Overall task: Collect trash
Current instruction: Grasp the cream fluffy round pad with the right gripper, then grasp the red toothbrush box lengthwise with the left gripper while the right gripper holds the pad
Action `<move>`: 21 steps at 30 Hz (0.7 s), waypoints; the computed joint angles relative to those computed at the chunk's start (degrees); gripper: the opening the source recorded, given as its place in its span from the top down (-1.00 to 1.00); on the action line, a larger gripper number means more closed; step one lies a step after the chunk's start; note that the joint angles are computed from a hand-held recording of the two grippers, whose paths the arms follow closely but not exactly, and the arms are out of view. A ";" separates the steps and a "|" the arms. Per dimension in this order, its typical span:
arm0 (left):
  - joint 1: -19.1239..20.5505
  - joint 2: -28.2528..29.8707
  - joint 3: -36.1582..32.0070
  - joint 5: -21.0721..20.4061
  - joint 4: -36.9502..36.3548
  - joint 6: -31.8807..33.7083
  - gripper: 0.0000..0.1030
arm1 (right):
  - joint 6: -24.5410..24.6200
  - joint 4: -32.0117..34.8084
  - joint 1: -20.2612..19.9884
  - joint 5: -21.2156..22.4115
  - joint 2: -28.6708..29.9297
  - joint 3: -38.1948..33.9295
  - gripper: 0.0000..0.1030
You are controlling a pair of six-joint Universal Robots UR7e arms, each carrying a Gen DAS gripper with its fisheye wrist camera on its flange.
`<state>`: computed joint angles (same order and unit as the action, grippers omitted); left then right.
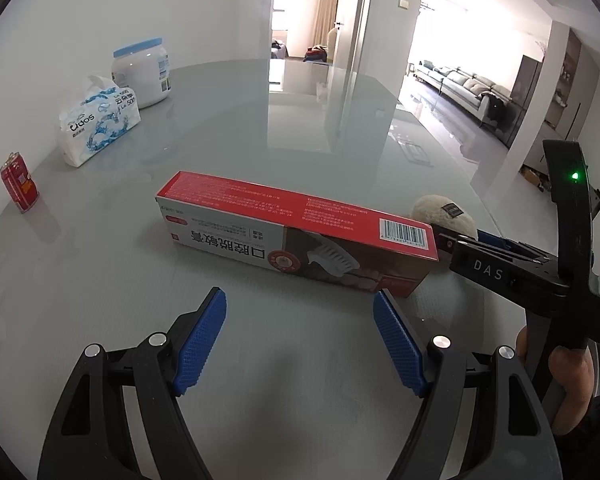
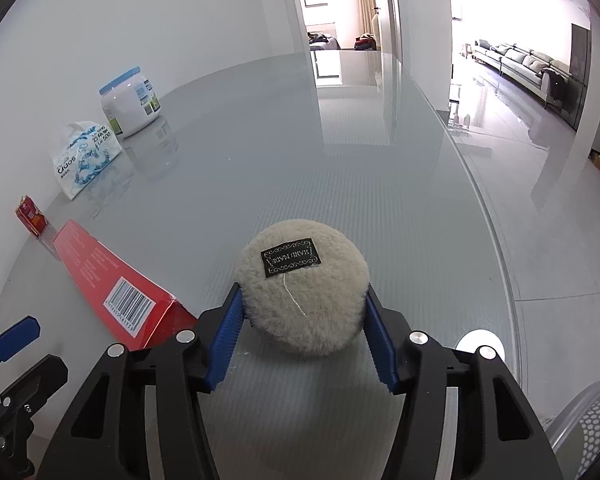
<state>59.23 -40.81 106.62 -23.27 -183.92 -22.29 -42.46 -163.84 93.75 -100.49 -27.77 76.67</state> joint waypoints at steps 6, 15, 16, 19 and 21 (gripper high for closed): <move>-0.10 1.65 -2.02 -1.00 -0.82 1.84 -0.45 | 2.30 -2.18 -1.45 2.60 -3.15 3.79 -0.07; 0.54 7.00 -9.21 -1.59 -2.62 5.59 -0.45 | 4.00 -4.97 -4.00 5.55 -9.14 10.05 -0.07; 0.73 7.41 -9.92 -1.57 -2.04 5.38 -0.45 | 4.02 -5.10 -4.32 6.01 -9.80 10.68 -0.07; 1.36 8.47 -11.89 -1.67 0.31 4.13 -0.45 | 4.49 -5.50 -4.82 6.98 -11.01 11.79 -0.07; 1.66 9.08 -13.02 -1.53 1.86 3.09 -0.45 | 4.70 -5.45 -5.18 7.59 -11.70 12.21 -0.07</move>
